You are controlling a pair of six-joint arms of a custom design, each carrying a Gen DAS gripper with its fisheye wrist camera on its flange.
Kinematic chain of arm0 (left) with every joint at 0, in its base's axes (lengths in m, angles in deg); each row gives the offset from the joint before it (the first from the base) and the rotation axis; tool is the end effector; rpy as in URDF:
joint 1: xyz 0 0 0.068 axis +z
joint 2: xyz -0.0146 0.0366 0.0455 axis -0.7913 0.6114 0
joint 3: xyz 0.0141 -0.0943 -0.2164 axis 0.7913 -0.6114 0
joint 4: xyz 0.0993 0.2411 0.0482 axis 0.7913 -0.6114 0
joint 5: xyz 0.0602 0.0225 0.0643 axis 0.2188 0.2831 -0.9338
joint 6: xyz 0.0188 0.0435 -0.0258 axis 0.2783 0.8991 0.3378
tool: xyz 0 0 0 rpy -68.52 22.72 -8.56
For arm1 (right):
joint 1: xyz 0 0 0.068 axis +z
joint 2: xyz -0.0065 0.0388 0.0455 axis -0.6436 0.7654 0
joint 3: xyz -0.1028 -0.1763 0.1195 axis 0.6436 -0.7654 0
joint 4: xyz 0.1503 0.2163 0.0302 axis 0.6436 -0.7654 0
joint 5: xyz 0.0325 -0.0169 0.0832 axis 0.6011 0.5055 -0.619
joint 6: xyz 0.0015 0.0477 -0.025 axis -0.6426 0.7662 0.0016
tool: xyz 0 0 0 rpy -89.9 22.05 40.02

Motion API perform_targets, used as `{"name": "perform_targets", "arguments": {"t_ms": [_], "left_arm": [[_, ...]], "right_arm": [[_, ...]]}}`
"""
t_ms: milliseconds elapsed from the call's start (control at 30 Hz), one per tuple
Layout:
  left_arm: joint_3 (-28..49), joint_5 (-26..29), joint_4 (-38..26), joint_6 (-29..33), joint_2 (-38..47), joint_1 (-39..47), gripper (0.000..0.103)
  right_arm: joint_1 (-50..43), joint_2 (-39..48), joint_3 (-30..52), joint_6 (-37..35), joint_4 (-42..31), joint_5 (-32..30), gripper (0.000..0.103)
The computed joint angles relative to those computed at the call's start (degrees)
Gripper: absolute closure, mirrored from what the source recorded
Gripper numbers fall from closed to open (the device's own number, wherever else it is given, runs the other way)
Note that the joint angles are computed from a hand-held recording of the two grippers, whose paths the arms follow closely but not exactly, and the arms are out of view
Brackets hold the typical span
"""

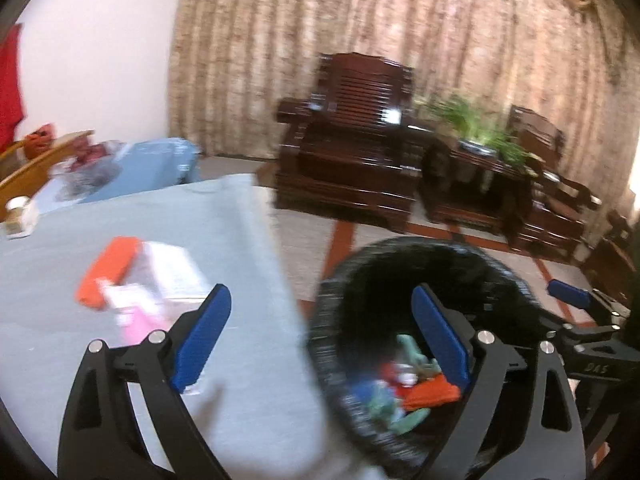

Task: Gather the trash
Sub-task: 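Move both grippers back to the table toward the pink mask bag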

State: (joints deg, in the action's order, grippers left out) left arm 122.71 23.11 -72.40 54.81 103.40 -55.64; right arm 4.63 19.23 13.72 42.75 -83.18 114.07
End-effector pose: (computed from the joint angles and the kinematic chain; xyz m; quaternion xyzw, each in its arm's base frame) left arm 0.1386 -0.0104 0.2982 0.0130 0.8747 -0.0594 0.4808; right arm 0.1659 0.1437 0.2313 -0.0454 0.8787 0.1020 0.4642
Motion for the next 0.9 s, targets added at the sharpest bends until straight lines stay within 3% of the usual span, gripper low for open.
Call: {"name": "perform_targets", "arguments": {"t_ms": [233,367,633,900], "left_arm": [[0.99,17.34,-5.01,15.84,-0.14,33.92,0.014],[1.84,24.42,-6.03,22.35,3.16,47.88,0.014],[2.25,30.41,-4.68,30.63,9.10,62.17,0.014],[1.44,32.07,-2.33,34.65,14.67,68.45,0.014]], "right_arm": [[6.86,13.14,6.06,-1.76,9.28,-0.33,0.006],[9.12,21.23,11.35,-3.47,12.83,-1.41,0.006],[12.52,36.90,22.85,-5.41,17.10,-5.23,0.006],[14.95,51.49,34.96,-6.10,17.09,-7.65,0.007]]}}
